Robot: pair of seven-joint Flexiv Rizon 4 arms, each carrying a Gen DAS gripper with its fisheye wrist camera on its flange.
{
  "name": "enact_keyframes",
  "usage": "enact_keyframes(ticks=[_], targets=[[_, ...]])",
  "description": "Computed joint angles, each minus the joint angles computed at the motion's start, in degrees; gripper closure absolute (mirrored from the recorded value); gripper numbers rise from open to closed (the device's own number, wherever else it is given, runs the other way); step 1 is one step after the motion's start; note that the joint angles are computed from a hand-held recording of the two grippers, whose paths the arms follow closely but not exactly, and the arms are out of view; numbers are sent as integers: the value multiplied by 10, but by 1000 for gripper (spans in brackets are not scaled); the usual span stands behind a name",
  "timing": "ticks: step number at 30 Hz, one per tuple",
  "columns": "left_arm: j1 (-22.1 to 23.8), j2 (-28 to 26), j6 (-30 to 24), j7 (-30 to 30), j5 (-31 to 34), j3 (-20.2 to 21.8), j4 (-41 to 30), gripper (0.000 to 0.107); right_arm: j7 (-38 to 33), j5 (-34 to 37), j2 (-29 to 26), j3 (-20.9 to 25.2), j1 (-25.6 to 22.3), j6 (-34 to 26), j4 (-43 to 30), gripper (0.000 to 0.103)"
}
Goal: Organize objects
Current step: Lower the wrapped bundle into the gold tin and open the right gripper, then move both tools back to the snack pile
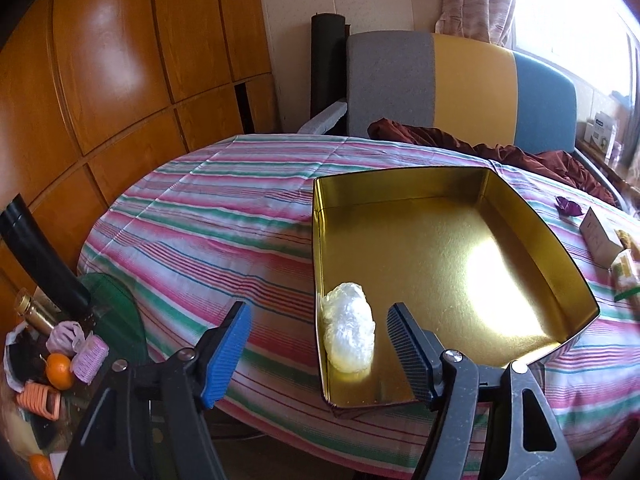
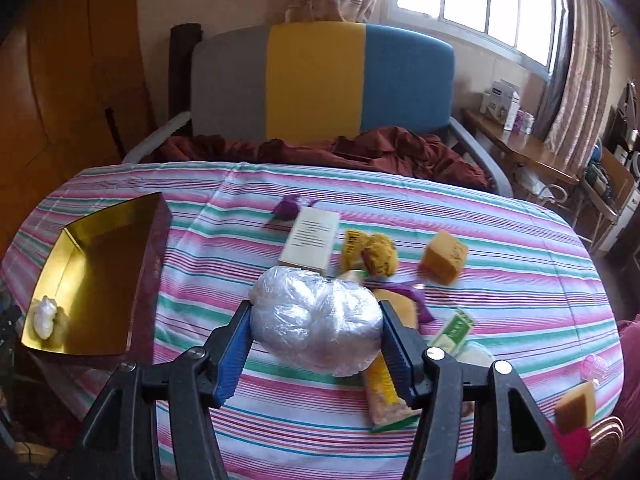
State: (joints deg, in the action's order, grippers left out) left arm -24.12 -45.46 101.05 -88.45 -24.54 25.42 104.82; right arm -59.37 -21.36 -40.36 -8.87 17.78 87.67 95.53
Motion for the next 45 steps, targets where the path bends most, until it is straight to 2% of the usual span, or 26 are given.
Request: enact_keyframes(ticks=[5,8,22,24,27,31,33,34,41,45], targets=[[17,11,0,-10,-2,-14,15,33,-70,19,-44,140,-53,-25,-76,42],[22,14,2,-19,-4,-15,21,32,-116,36,-73,195,-57,-47,-119,42],[50,18,6,-38,-2,-38,27,27,-270,135,-169,321,-36,-169,-266,42],[51,18,14,-44,-6,-39,29,22,-289,145,-185,327,-25,-194,-293,41],[60,19,15,-48,-13,-48,31,21,-314,158,-206,329,-5,-221,-327,39],[53,15,7,-53,-19,-36,30,19,-347,185,-225,335,10,-255,-358,35],[47,12,8,-56,-21,-29,29,16,-356,195,-221,324,17,-262,-354,18],[46,10,6,-56,-21,-27,28,16,-362,200,-218,317,20,-260,-349,16],[38,6,22,-49,-12,-21,27,16,-385,238,-176,281,27,-179,-287,16],[36,8,26,-30,-15,-28,27,16,-354,217,-149,232,45,-98,-237,16]])
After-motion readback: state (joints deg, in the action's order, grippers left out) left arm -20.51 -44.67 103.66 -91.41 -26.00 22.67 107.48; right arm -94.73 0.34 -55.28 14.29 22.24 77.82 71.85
